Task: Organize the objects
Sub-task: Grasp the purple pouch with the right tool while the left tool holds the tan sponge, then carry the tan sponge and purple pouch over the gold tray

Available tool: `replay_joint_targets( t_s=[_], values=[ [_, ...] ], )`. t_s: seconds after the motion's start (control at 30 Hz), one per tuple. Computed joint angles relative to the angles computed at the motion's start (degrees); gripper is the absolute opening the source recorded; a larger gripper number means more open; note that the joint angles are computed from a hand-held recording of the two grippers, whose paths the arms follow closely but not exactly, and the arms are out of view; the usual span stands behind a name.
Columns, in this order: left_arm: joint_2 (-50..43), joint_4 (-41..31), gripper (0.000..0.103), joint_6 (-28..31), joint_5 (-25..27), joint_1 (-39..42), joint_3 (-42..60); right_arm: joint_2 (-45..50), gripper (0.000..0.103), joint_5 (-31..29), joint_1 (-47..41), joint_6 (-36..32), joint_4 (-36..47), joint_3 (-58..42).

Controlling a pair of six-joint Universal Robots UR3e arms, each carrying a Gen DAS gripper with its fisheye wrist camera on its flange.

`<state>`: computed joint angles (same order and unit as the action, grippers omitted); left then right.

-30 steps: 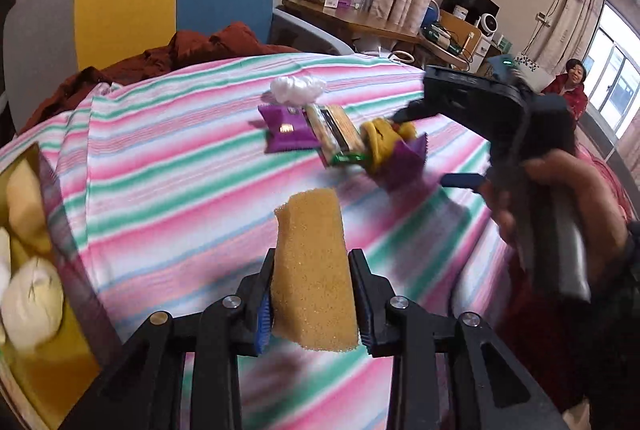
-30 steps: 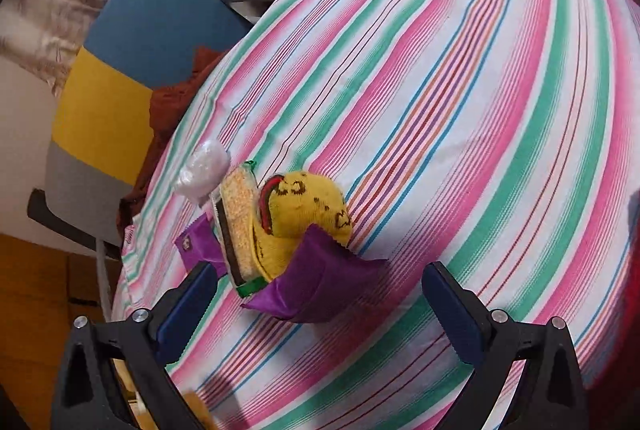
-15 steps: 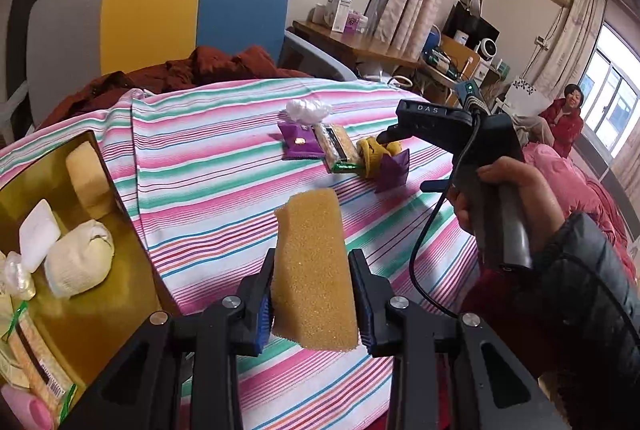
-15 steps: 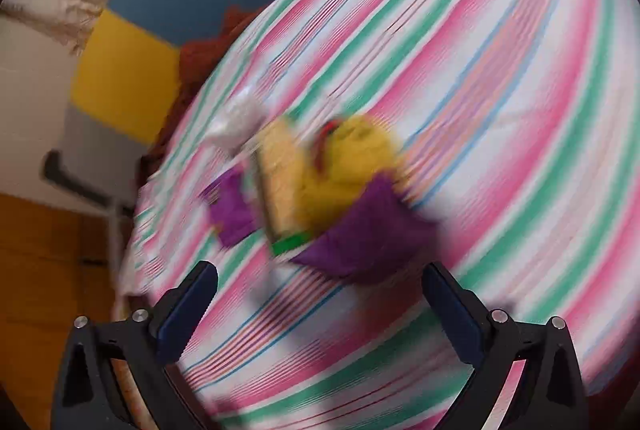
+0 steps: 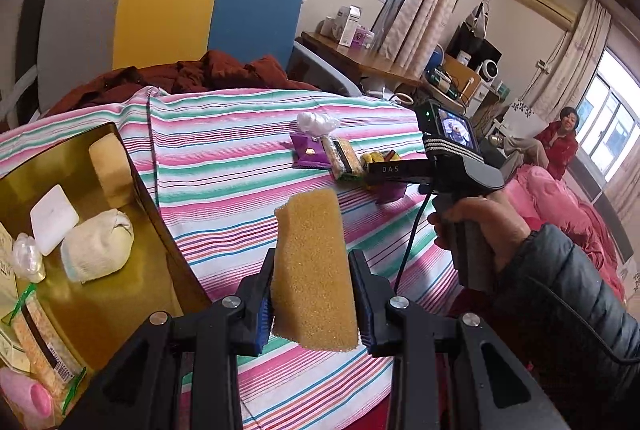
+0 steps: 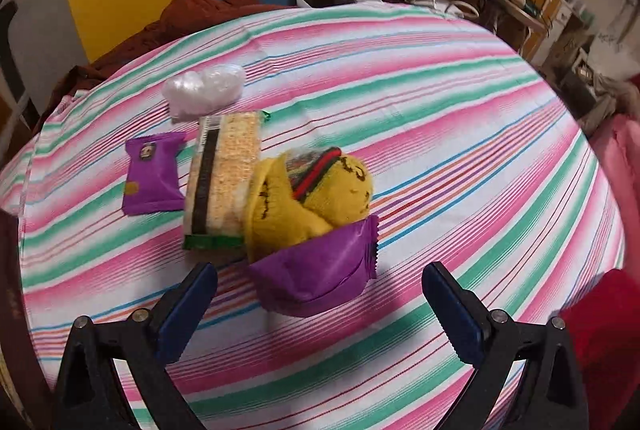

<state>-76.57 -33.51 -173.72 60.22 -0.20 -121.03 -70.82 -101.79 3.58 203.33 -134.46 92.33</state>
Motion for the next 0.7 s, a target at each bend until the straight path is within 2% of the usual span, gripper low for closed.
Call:
replay_joint_targets(
  t_s=[0.03,0.07,0.1,0.13,0.4,0.7],
  values=[
    [0.3,-0.3,0.033,0.1,-0.4,0.4,-0.3,1.2,0.099,0.5,-0.3,0.5,0.6,-1.3],
    [0.8,-0.4,0.033,0.0,-0.4,0.4,-0.5,1.3,0.090,0.8,-0.6,0.7,0.8,-1.3],
    [1.1,-0.6,0.033,0.2,-0.6,0.8,-0.8,1.2,0.071,1.0,-0.6,1.2,0.7,-0.9],
    [1.7,-0.5,0.033,0.3,-0.9,1.3,-1.2,1.3,0.064,1.8,-0.9,1.1,0.4,-0.9],
    [7.2,-3.0,0.033,1.1,-1.2,5.8,-3.6,1.6,0.052,4.1,1.5,-0.6,0.6,-1.9],
    [12.3,-3.7,0.033,0.2,2.2,10.7,-4.8,2.1,0.043,8.6,4.7,-7.2,-3.8,-2.5]
  ],
)
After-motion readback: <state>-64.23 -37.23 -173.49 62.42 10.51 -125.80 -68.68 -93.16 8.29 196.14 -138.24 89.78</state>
